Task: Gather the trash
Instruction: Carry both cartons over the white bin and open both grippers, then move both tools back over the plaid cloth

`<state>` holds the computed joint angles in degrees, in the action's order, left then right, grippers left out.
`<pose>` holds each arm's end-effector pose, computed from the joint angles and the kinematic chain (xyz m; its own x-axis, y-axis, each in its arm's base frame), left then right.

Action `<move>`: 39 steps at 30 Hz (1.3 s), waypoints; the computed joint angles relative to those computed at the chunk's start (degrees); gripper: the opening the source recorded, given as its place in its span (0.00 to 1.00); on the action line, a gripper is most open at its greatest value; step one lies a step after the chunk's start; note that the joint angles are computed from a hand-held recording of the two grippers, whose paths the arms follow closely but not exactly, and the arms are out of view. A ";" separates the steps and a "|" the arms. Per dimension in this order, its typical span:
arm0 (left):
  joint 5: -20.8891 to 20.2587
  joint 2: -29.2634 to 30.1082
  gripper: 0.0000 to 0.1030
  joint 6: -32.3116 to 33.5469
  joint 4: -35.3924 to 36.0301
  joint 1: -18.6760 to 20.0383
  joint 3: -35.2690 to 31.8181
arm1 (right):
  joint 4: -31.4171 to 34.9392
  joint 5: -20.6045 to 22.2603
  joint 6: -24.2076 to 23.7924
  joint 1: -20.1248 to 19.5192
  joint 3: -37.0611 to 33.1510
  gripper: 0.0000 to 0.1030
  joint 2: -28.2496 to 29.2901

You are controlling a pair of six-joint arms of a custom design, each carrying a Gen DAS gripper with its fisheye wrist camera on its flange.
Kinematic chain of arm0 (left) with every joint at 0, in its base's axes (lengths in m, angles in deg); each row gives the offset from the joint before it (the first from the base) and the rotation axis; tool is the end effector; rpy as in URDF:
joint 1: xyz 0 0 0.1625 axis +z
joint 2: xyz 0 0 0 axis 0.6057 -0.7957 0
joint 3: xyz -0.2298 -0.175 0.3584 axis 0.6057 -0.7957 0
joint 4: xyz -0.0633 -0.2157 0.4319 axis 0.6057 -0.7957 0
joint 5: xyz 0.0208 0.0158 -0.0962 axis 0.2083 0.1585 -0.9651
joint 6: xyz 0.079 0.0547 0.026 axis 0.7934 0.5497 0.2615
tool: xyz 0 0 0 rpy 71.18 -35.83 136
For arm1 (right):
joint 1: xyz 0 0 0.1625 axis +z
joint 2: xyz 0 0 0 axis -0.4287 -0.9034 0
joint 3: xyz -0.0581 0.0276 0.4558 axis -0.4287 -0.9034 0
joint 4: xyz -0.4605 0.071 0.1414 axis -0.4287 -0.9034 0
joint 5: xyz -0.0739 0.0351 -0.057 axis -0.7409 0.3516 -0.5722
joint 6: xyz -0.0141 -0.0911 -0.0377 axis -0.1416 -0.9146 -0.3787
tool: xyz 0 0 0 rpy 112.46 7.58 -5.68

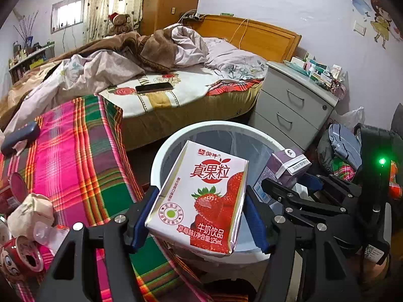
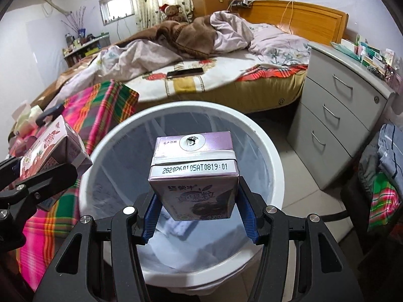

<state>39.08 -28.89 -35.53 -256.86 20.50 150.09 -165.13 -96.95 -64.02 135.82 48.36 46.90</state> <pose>-0.0868 -0.5117 0.2237 -0.8033 0.1288 -0.5815 0.4755 0.7267 -0.4959 0.2834 -0.5404 -0.0407 -0.7306 -0.2528 0.6343 -0.5770 0.7253 -0.3755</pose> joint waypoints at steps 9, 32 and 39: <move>0.02 0.20 0.72 -0.32 -0.26 -0.05 -0.09 | -0.51 0.72 0.80 -0.44 0.43 0.65 -0.66; 10.05 -13.08 0.72 -3.15 -0.85 -4.32 9.13 | -6.35 5.60 0.76 3.99 2.34 0.65 0.09; 14.36 -19.36 0.72 -4.09 0.46 -5.59 12.38 | -6.75 7.27 0.09 6.02 1.76 0.65 1.69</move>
